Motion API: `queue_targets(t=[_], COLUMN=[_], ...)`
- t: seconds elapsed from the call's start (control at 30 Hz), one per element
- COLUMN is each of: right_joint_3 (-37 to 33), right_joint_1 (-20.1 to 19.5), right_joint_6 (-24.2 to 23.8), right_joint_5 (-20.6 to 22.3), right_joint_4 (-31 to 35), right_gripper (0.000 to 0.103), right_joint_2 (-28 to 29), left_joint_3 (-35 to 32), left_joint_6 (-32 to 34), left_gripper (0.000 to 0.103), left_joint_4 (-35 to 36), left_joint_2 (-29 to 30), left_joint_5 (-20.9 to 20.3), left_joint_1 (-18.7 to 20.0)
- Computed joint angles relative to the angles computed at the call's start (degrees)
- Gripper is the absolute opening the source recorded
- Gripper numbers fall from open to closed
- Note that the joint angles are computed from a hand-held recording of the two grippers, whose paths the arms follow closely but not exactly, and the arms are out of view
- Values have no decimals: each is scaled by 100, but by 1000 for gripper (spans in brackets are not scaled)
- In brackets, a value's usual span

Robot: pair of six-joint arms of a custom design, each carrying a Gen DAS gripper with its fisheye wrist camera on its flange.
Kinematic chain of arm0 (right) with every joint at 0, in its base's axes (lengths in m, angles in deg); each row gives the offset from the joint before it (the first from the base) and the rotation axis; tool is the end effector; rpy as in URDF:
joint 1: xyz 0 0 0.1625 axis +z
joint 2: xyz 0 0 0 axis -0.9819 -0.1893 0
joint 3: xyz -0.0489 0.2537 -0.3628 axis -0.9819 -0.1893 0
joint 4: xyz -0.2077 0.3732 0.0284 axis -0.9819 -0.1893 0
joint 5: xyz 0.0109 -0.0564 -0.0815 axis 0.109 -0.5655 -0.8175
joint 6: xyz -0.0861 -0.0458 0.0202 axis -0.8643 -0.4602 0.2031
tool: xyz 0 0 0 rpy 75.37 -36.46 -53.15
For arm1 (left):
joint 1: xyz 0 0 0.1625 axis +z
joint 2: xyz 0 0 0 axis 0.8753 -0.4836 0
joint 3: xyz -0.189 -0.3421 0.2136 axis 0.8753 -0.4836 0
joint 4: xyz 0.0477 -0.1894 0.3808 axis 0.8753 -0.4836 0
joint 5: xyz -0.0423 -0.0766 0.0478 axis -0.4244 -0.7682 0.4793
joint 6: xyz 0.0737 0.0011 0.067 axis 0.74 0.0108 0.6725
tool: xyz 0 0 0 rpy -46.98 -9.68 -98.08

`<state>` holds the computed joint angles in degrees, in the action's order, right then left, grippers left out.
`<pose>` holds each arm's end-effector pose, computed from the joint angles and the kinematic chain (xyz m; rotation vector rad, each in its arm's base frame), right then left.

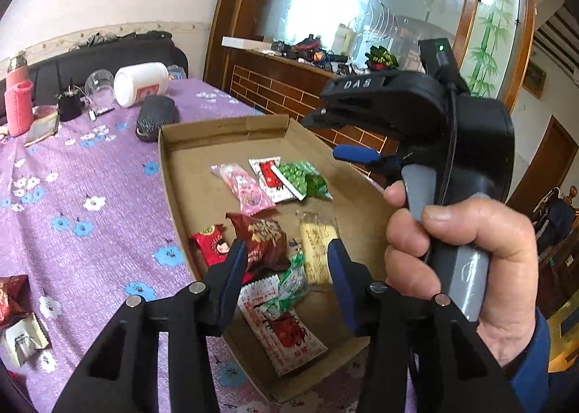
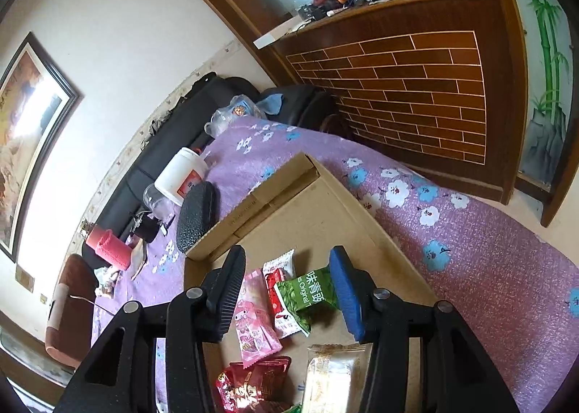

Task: Organize snacks
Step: 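Open the right gripper over the tray while the left releases the clear packet into it, then move both grippers back over the remaining snacks on the tablecloth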

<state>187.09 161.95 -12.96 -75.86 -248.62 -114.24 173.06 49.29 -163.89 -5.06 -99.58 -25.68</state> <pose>0.0575 -0.5225 0.1819 -0.0285 -2.6525 1.2200 -0.2376 -0.4118 -0.0200 0.7204 2.5150 -1.0075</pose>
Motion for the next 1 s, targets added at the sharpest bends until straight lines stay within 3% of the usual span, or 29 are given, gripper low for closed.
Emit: queue_targets(t=[0.27,0.4,0.5,0.73,1.0], right_joint_3=[9,8,18,65,96], right_joint_1=[13,52,80,245,392], right_joint_6=[-3,-97,-197,-635,-1064], right_joint_5=[17,3,65,135,240], right_joint_4=[-134,-148,-167,-360,-377], right_gripper=[52,52,52,52,52], right_joint_2=[0,26,54,169,323], left_joint_3=[89,145,241,729,1701], left_joint_6=[68,-153,-631,-1291,-2009], left_gripper=[45,46,46,46,52], left_joint_4=[-211,58,680,1375,1976], left_joint_2=[-124,-293,-577,-1288,-2432], left_joint_5=[408,671,845,956,1822], left_joint_1=[-194,-296,-353,-407,-440])
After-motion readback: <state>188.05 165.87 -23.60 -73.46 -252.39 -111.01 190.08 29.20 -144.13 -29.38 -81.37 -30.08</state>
